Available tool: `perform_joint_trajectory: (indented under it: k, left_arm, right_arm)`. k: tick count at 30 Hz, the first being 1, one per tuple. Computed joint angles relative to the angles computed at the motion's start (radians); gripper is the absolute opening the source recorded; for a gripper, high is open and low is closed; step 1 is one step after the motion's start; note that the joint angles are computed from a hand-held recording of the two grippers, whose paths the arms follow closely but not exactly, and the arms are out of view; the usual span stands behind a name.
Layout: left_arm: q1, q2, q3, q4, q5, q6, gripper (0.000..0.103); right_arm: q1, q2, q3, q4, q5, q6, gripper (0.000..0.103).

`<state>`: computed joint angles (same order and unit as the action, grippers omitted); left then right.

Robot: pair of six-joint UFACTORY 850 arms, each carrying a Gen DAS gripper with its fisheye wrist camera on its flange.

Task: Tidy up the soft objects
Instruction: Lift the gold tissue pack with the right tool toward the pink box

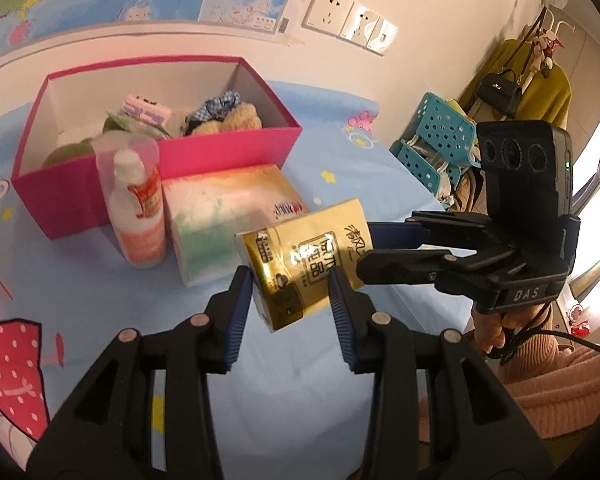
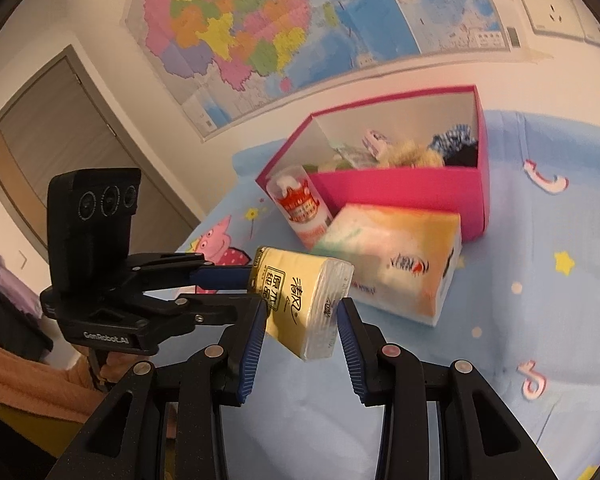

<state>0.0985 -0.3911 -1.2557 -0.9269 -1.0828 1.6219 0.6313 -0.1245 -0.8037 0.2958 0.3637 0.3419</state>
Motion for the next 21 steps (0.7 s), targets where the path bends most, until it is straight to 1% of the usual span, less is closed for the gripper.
perform_joint_trajectory:
  k: [9, 21]
  left_arm:
    - [-0.008, -0.002, -0.024, -0.02, 0.012, 0.011, 0.041]
    - [-0.025, -0.021, -0.069, -0.052, 0.018, 0.002, 0.041]
  right_arm:
    - [-0.014, -0.001, -0.02, 0.016, 0.001, -0.04, 0.039]
    - [-0.031, -0.001, -0.048, 0.098, 0.003, -0.154, 0.039]
